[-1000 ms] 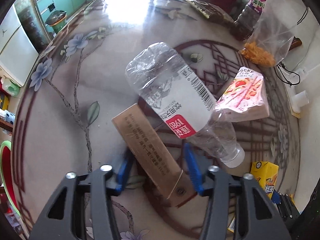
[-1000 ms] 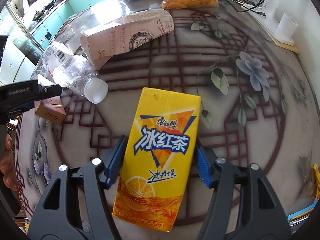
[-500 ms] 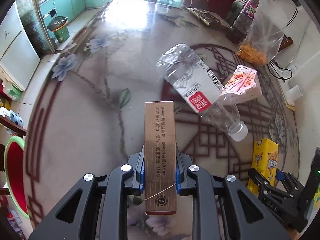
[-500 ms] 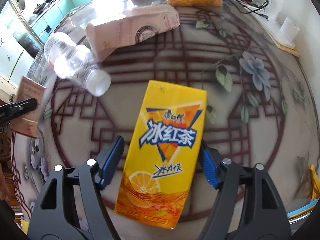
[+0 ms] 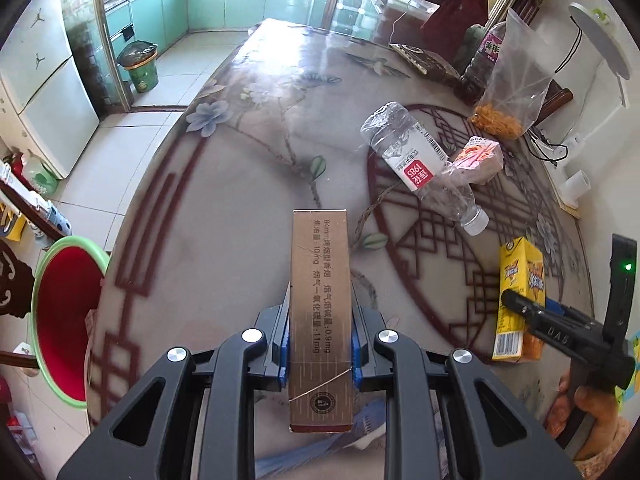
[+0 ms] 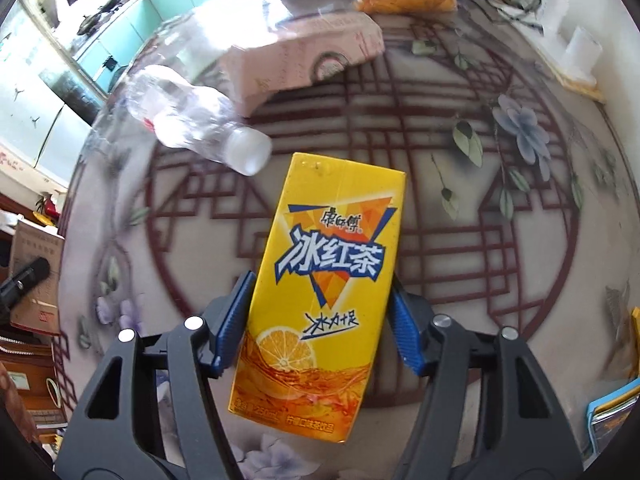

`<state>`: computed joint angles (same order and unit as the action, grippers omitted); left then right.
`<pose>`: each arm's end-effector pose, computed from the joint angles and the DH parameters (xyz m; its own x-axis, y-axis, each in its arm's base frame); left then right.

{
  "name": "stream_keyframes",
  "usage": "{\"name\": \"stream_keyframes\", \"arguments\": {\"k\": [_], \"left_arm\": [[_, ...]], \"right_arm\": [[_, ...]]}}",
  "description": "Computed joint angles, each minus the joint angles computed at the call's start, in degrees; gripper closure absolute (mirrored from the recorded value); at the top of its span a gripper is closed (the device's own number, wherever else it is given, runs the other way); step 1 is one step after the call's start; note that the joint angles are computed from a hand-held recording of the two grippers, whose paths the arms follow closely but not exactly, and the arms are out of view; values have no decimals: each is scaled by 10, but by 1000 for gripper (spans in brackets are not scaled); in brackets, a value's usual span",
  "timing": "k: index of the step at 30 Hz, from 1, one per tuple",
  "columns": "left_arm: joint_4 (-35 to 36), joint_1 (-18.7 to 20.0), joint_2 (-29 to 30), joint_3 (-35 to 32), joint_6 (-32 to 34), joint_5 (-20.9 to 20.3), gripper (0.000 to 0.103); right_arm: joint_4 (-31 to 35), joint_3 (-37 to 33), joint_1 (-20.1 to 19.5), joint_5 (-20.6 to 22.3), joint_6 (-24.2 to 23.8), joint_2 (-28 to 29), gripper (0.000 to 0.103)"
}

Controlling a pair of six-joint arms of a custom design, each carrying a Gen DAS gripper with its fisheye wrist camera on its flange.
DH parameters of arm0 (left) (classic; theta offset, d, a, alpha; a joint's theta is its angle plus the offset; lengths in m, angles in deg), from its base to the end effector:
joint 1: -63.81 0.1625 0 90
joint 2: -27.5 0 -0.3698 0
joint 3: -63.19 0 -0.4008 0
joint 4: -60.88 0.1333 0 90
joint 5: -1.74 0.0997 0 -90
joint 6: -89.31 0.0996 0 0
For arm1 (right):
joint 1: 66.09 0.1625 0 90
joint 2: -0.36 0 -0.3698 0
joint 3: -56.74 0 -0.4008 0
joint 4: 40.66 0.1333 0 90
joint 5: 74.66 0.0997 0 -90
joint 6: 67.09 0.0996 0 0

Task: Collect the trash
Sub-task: 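Carry the brown box and yellow carton over the red bucket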

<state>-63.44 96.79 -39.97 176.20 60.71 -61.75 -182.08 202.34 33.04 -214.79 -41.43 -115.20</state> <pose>-0.3251 -0.4228 0.1112 -0.7576 0.4450 -0.4775 0.5241 0.8508 -0.0387 0.1043 -0.2907 0.2724 -0.6745 0.5554 0.4863 0.1601 0.7531 -0.6381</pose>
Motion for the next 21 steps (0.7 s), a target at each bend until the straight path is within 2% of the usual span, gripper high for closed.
{"name": "stream_keyframes", "arguments": {"k": [7, 12, 21], "left_arm": [[2, 6, -52, 33, -8, 6, 84], [14, 14, -78, 47, -7, 5, 84], [23, 36, -115, 61, 14, 1, 84]], "right_arm": [[27, -34, 83, -36, 49, 55, 41], [22, -48, 105, -34, 56, 89, 41], [43, -72, 143, -45, 109, 148, 41]]}}
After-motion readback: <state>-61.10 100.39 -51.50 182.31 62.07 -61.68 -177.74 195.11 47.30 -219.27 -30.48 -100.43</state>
